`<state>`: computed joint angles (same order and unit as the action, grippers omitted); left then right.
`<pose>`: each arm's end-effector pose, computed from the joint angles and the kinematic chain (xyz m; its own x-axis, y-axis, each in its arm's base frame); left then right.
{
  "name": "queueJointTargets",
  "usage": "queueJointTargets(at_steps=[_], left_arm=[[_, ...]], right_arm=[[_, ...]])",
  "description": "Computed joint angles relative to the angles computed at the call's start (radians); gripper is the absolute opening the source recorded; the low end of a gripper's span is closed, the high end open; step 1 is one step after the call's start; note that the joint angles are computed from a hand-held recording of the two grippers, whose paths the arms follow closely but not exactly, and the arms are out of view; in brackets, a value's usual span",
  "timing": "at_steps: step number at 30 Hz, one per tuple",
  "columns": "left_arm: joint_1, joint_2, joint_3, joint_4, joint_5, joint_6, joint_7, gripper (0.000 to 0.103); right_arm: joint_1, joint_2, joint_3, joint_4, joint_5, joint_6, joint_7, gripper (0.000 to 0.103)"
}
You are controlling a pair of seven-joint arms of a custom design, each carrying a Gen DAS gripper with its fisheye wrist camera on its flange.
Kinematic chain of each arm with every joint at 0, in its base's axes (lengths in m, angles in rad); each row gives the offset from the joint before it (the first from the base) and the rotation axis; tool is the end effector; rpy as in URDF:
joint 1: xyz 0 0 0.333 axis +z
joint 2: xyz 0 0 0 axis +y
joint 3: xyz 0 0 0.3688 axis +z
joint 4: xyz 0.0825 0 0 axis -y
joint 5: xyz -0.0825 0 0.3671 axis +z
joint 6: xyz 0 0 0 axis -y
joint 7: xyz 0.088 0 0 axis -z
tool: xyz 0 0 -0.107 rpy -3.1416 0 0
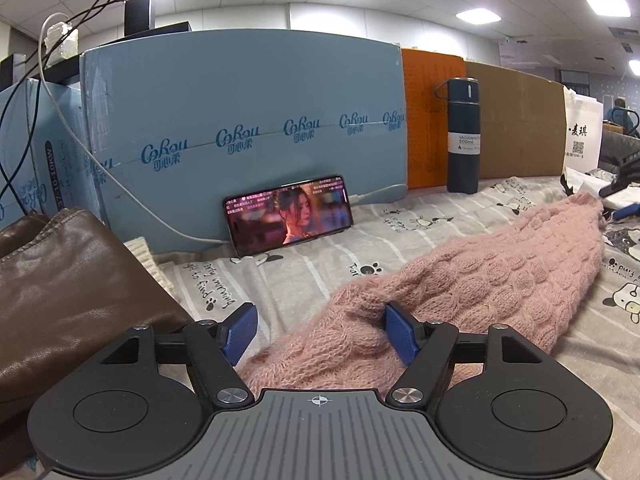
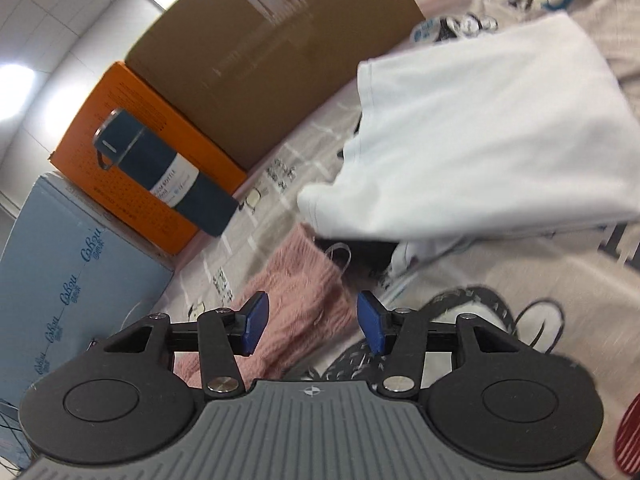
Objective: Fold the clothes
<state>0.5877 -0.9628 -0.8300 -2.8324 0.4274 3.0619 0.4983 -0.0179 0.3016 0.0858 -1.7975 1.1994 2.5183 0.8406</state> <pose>0.3040 -0.1575 0.4974 0.3716 -0.9241 -0.0895 -0.4080 -0.0759 -0.9098 0.6673 0.0306 0.4804 0.1344 -0.7518 -0.6455 -0.8188 0.2826 -0.4997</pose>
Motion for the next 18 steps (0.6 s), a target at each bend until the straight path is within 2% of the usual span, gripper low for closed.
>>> queueJointTargets(at_steps=[3, 6, 8, 14, 15, 17, 18], left_arm=[[0.000, 0.000, 0.000, 0.001, -0.001, -0.003, -0.004, 0.075], [0.000, -0.004, -0.001, 0.001, -0.001, -0.007, -0.009, 0.078], [-0.001, -0.004, 0.001, -0.001, 0.000, -0.006, -0.012, 0.079], [-0.003, -0.010, 0.003, -0.004, 0.000, -0.001, -0.018, 0.082], [-0.003, -0.011, 0.003, -0.005, 0.000, 0.001, -0.019, 0.083], [-0.003, -0.013, 0.005, -0.007, -0.001, 0.009, -0.018, 0.083], [-0.004, -0.014, 0.006, -0.008, -0.002, 0.012, -0.018, 0.083]], right_arm=[[-0.013, 0.016, 0.004, 0.006, 0.018, -0.068, 0.058, 0.047], [-0.027, 0.024, 0.014, 0.001, 0.096, -0.118, 0.068, 0.067], [-0.022, 0.029, 0.019, 0.000, 0.147, -0.120, 0.049, 0.068], [0.053, 0.047, 0.032, 0.010, 0.209, 0.061, -0.029, 0.067], [0.068, 0.044, 0.035, 0.004, 0.212, 0.107, -0.061, 0.065], [0.097, 0.043, 0.043, -0.004, 0.222, 0.200, -0.128, 0.041], [0.114, 0.043, 0.039, -0.010, 0.184, 0.232, -0.118, 0.023]])
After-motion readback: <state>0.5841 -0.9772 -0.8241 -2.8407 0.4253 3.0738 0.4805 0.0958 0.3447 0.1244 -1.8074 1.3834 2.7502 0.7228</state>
